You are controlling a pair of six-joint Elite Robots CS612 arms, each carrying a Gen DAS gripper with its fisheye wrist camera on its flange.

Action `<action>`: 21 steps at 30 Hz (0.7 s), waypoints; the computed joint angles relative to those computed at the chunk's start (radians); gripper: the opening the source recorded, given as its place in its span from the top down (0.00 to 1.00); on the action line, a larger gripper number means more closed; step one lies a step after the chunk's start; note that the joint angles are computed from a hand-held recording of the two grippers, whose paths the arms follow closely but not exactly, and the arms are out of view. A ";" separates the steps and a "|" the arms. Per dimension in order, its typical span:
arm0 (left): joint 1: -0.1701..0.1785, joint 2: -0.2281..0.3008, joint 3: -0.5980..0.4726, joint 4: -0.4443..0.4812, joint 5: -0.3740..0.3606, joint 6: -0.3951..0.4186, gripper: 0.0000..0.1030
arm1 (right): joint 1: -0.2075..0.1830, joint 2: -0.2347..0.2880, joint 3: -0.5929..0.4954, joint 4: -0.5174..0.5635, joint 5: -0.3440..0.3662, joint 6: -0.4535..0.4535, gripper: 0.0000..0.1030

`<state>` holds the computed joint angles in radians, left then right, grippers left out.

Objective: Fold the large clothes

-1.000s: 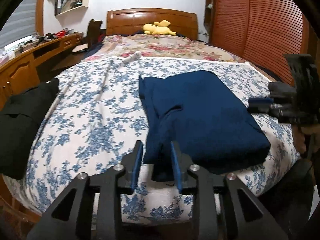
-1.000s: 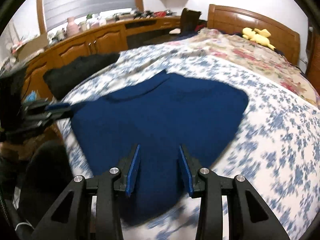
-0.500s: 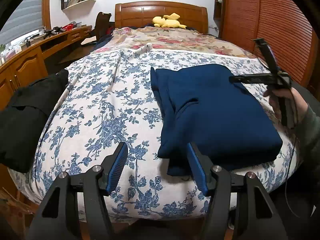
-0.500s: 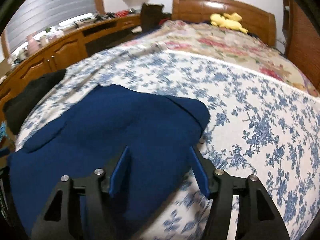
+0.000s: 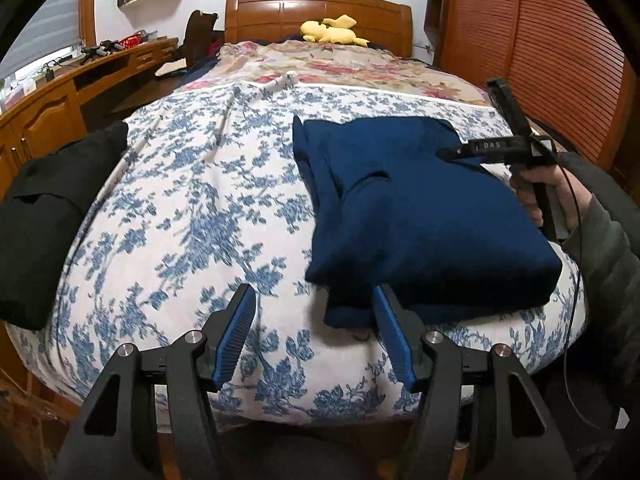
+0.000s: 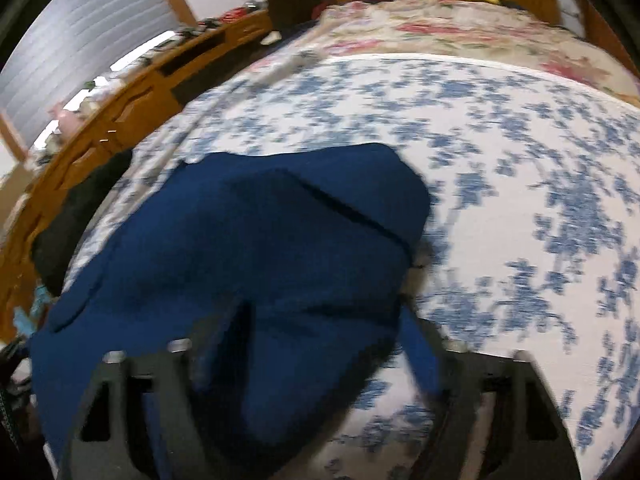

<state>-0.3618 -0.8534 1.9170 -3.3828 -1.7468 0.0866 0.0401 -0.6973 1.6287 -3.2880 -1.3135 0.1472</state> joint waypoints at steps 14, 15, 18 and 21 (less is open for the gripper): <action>-0.011 0.020 -0.024 -0.002 0.002 -0.040 0.40 | 0.018 -0.062 0.158 -0.260 -0.159 -0.048 0.90; -0.013 0.023 -0.030 0.002 0.004 -0.042 0.40 | 0.018 -0.063 0.163 -0.258 -0.166 -0.050 0.90; -0.015 0.029 -0.040 0.006 0.000 -0.041 0.40 | 0.017 -0.065 0.168 -0.246 -0.165 -0.044 0.90; -0.019 0.031 -0.046 0.024 0.005 -0.044 0.40 | 0.020 -0.062 0.161 -0.220 -0.170 -0.036 0.90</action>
<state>-0.3808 -0.8223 1.8712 -3.3585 -1.7414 0.0423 0.0600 -0.7590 1.7897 -3.5079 -1.4838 0.1115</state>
